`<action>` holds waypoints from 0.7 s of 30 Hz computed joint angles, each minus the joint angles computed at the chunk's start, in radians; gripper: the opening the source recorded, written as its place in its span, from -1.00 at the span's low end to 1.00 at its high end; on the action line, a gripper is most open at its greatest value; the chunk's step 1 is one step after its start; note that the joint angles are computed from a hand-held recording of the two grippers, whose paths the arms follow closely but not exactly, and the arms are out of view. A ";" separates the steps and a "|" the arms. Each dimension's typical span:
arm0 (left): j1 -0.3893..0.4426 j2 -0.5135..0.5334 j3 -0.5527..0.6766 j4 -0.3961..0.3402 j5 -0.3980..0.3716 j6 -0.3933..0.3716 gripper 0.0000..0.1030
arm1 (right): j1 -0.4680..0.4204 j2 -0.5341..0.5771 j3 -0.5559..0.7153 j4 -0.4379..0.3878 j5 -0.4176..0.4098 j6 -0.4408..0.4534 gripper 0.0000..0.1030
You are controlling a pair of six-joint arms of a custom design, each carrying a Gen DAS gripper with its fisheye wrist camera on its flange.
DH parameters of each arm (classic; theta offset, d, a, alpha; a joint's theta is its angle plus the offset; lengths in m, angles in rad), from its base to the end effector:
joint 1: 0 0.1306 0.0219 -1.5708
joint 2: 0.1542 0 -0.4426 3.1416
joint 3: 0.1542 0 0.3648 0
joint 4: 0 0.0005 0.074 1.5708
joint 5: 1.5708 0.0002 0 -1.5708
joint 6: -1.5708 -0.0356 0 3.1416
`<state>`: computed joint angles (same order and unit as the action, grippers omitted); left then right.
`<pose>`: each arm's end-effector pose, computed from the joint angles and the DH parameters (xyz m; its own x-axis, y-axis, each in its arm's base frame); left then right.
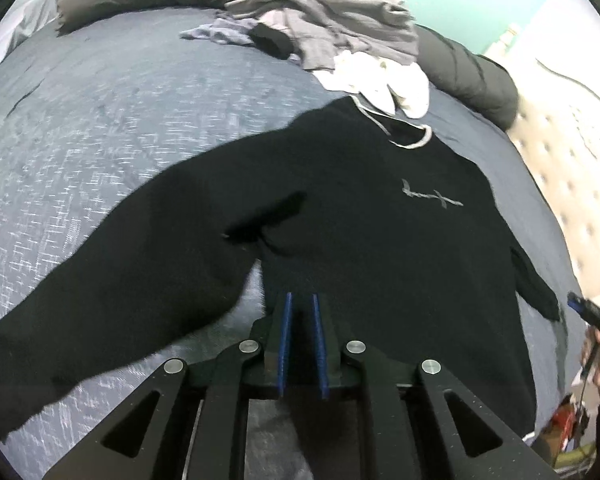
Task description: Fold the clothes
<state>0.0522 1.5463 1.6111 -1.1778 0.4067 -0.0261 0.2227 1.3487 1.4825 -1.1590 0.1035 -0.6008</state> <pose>0.4903 0.0110 0.4973 -0.8922 -0.0226 -0.4511 0.1500 0.9272 -0.3432 0.4008 0.0865 0.5272 -0.7823 0.3994 -0.4780 0.3332 0.9167 0.2205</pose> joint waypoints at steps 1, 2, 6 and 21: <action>-0.005 -0.005 -0.002 -0.003 0.001 -0.004 -0.76 | -0.016 -0.007 -0.010 0.002 -0.001 -0.007 -0.03; -0.010 -0.009 -0.003 -0.006 0.003 -0.005 -0.76 | -0.032 -0.013 -0.021 0.006 -0.007 -0.015 -0.03; -0.029 -0.022 -0.006 -0.019 0.009 -0.007 -0.75 | -0.080 -0.018 -0.055 0.010 -0.038 -0.030 -0.03; -0.066 -0.026 0.013 -0.062 -0.035 -0.014 -0.74 | -0.060 -0.006 -0.089 0.068 -0.006 0.069 -0.94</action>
<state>-0.0137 1.5205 1.6244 -1.2400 0.3717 -0.0398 0.1628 1.3427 1.3940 -1.0912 0.0972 -0.5316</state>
